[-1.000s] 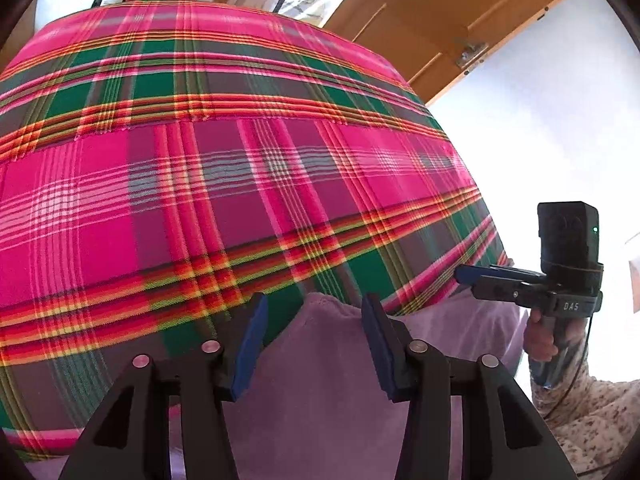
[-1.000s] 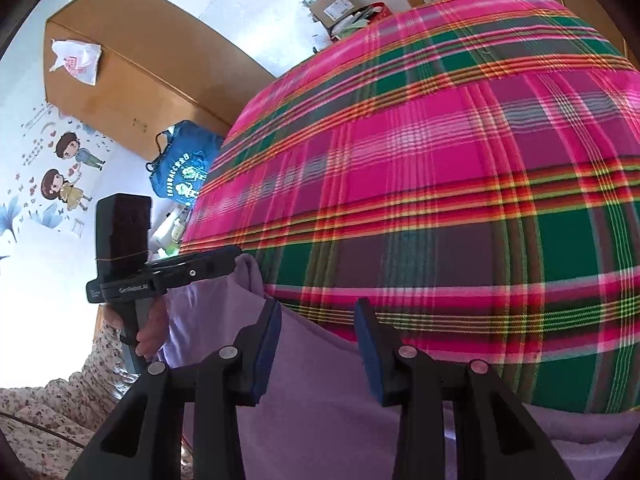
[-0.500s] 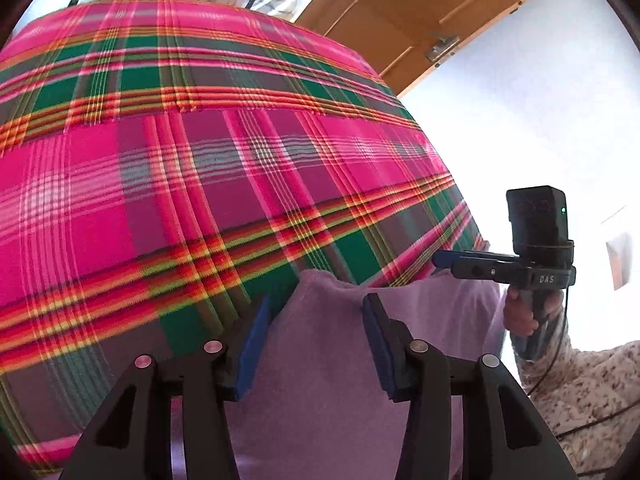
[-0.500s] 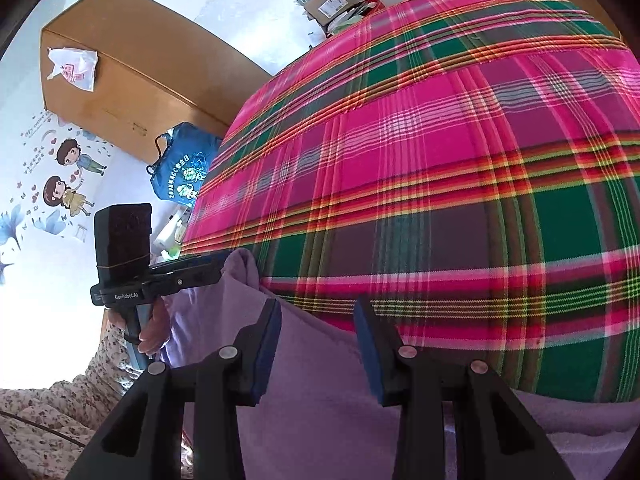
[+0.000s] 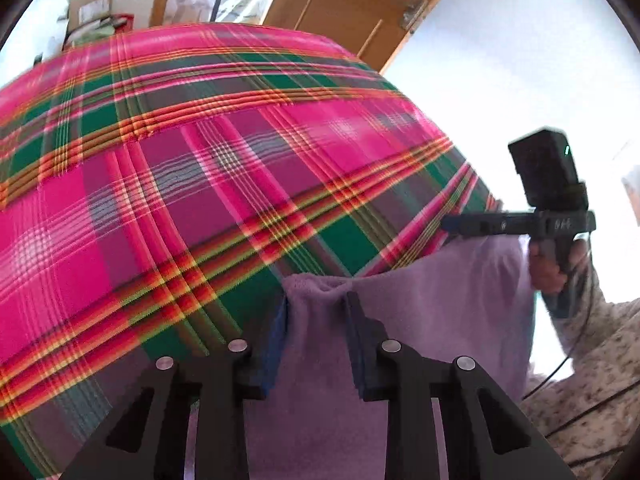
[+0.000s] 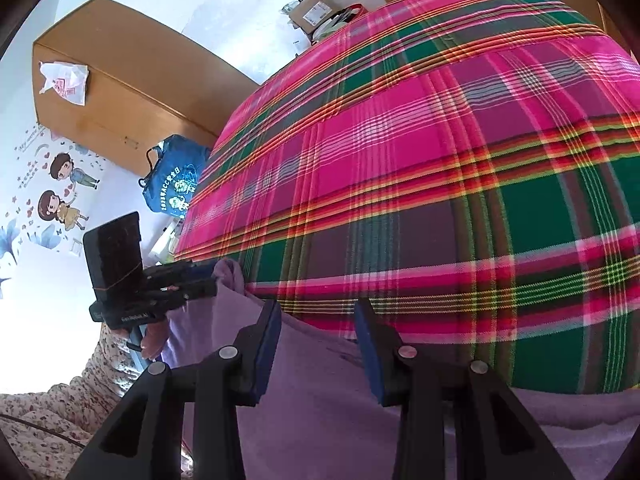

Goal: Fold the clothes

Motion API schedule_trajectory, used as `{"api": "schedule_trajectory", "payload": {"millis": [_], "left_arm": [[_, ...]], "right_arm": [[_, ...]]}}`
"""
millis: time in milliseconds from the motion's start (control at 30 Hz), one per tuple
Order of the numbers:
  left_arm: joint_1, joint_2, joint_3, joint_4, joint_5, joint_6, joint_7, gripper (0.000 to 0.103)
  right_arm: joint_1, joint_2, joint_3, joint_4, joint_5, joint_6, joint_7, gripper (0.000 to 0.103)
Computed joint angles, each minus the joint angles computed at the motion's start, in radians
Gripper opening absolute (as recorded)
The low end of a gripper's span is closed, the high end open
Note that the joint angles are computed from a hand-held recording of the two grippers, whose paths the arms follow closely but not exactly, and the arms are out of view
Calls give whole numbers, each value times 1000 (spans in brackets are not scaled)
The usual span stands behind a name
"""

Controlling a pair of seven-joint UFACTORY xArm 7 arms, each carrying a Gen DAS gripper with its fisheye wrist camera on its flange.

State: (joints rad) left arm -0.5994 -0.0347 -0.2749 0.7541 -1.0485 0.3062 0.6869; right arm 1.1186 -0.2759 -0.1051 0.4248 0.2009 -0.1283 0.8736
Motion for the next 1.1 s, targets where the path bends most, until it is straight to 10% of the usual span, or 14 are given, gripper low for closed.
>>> {"api": "schedule_trajectory", "payload": {"millis": [367, 533, 700, 967, 1100], "left_arm": [[-58, -90, -5, -66, -179, -129, 46, 11], [-118, -141, 4, -101, -205, -204, 47, 10], [-170, -156, 36, -122, -196, -230, 30, 10], [-198, -150, 47, -128, -191, -252, 2, 11], [-214, -157, 56, -134, -190, -266, -3, 11]], "right_arm": [[-322, -69, 315, 7, -34, 134, 39, 39], [-292, -96, 290, 31, -27, 241, -73, 39], [-89, -68, 150, 97, 124, 352, -378, 39], [-232, -94, 337, 144, 60, 507, -392, 36], [-224, -120, 320, 109, 175, 470, -466, 34]]}}
